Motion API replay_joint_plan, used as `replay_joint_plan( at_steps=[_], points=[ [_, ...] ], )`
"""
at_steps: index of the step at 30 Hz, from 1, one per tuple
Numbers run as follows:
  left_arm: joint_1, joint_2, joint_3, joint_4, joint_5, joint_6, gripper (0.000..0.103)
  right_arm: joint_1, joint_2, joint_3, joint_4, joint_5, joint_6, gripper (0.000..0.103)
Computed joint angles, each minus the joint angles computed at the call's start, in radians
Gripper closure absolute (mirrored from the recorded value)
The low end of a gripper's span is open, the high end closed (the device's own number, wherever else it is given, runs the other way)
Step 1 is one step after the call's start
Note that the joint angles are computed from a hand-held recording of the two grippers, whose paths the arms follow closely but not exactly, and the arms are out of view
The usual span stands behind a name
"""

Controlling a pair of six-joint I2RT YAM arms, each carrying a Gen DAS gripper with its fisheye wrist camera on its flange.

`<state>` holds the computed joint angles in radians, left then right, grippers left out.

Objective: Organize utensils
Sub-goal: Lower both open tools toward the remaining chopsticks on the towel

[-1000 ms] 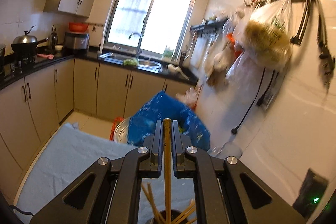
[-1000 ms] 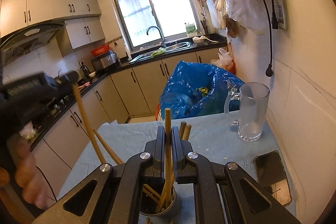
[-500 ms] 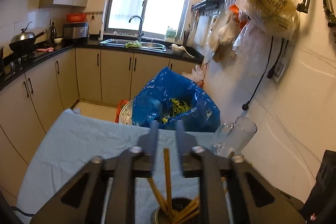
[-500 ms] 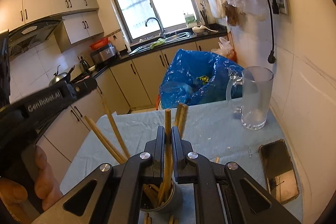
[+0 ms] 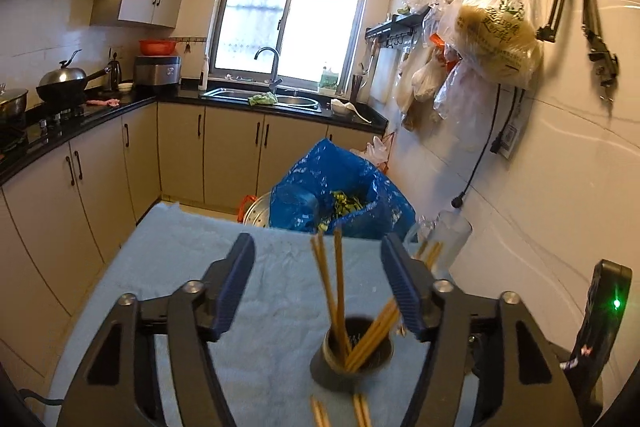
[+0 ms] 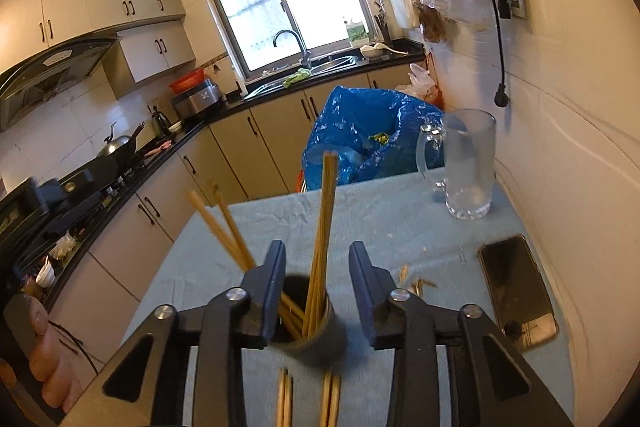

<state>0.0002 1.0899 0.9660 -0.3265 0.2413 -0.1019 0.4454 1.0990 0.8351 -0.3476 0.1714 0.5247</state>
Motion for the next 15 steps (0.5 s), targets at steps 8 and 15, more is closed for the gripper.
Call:
replay_joint_plan(
  at_steps=[8, 15],
  points=[
    [0.073, -0.046, -0.275, -0.07, 0.095, 0.126, 0.034, 0.101, -0.01, -0.308, 0.092, -0.134, 0.064, 0.073],
    [-0.005, 0.107, -0.408, 0.035, 0.036, 0.172, 0.06, 0.156, 0.087, -0.395, 0.194, -0.087, 0.068, 0.077]
  ],
)
